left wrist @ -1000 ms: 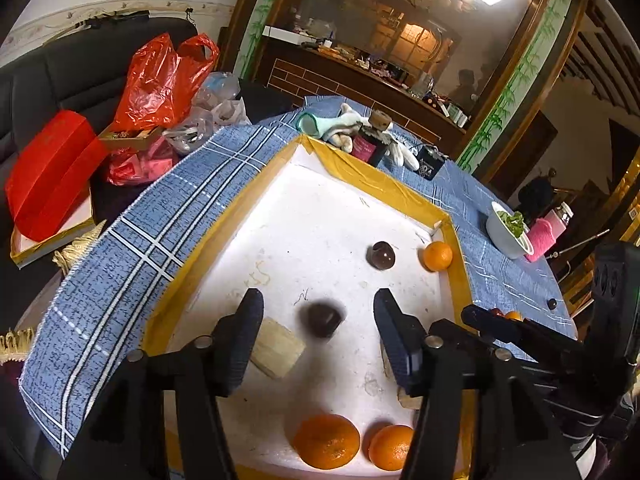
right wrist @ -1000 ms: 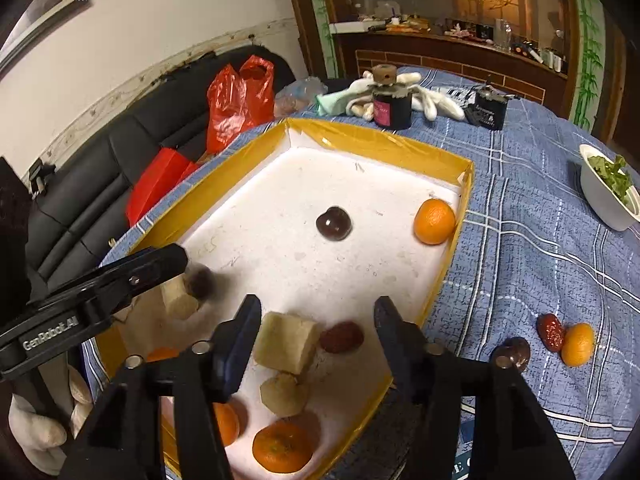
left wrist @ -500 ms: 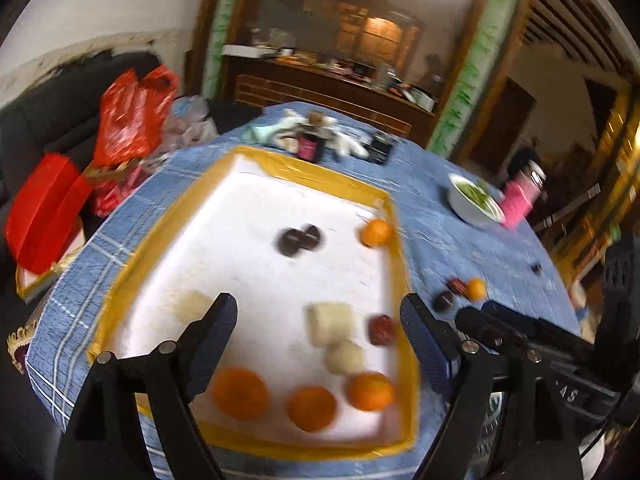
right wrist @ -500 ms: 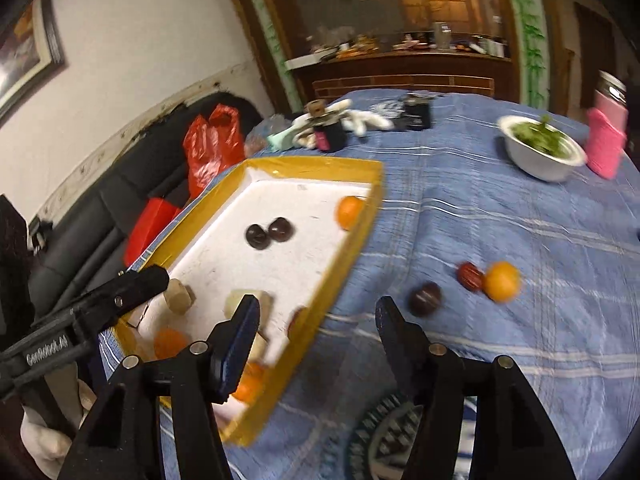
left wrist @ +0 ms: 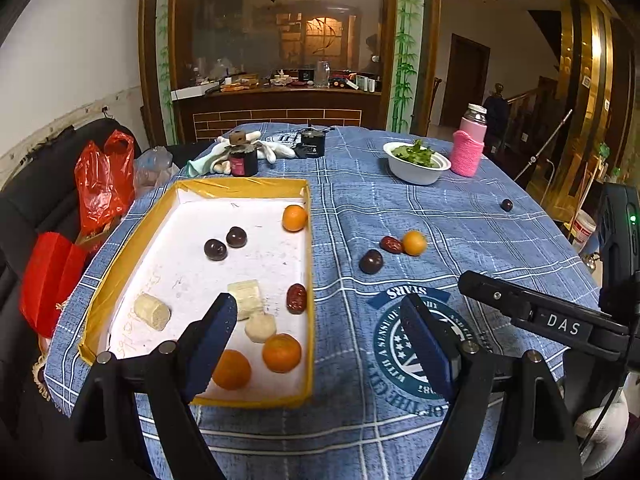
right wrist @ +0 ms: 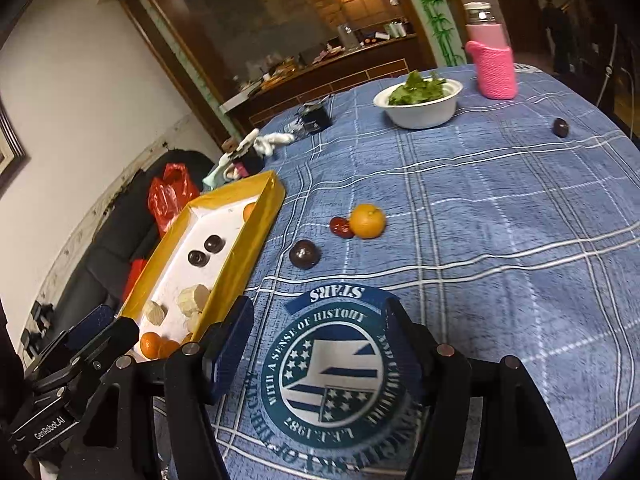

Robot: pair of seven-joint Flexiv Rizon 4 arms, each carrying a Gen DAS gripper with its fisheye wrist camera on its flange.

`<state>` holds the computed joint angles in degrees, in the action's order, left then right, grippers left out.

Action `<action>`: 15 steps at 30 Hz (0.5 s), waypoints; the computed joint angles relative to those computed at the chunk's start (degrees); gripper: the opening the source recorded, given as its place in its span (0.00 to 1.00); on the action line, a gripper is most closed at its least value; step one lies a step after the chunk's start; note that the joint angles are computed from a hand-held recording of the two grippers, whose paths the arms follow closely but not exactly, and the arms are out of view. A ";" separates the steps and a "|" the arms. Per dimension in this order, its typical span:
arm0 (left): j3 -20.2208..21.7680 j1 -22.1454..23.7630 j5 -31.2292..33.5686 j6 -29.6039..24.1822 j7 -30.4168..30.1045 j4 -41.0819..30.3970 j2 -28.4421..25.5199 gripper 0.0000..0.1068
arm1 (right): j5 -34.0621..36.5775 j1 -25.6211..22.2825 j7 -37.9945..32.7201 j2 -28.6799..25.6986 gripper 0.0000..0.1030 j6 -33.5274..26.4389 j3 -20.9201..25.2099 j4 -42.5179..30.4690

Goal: Organize fruits
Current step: 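Move both tools back from the tray toward the remaining fruits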

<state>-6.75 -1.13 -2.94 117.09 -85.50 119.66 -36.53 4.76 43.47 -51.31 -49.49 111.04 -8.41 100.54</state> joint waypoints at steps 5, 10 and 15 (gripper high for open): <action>1.93 -3.13 -1.82 -0.03 0.77 0.73 0.72 0.78 | 1.08 -0.17 -0.88 0.78 0.71 2.43 0.58 1.96; 1.80 -3.65 -2.07 -0.29 1.36 0.96 0.92 0.78 | 2.35 -0.45 -1.81 1.19 0.71 3.79 1.28 2.93; 1.17 -3.34 -2.03 -1.24 1.66 0.64 0.70 0.78 | 2.77 -1.17 -2.15 1.00 0.72 3.73 2.06 2.75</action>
<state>-5.58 -4.47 -4.98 115.85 -83.84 120.30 -35.83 7.53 42.30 -53.46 -48.49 114.78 -6.35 103.29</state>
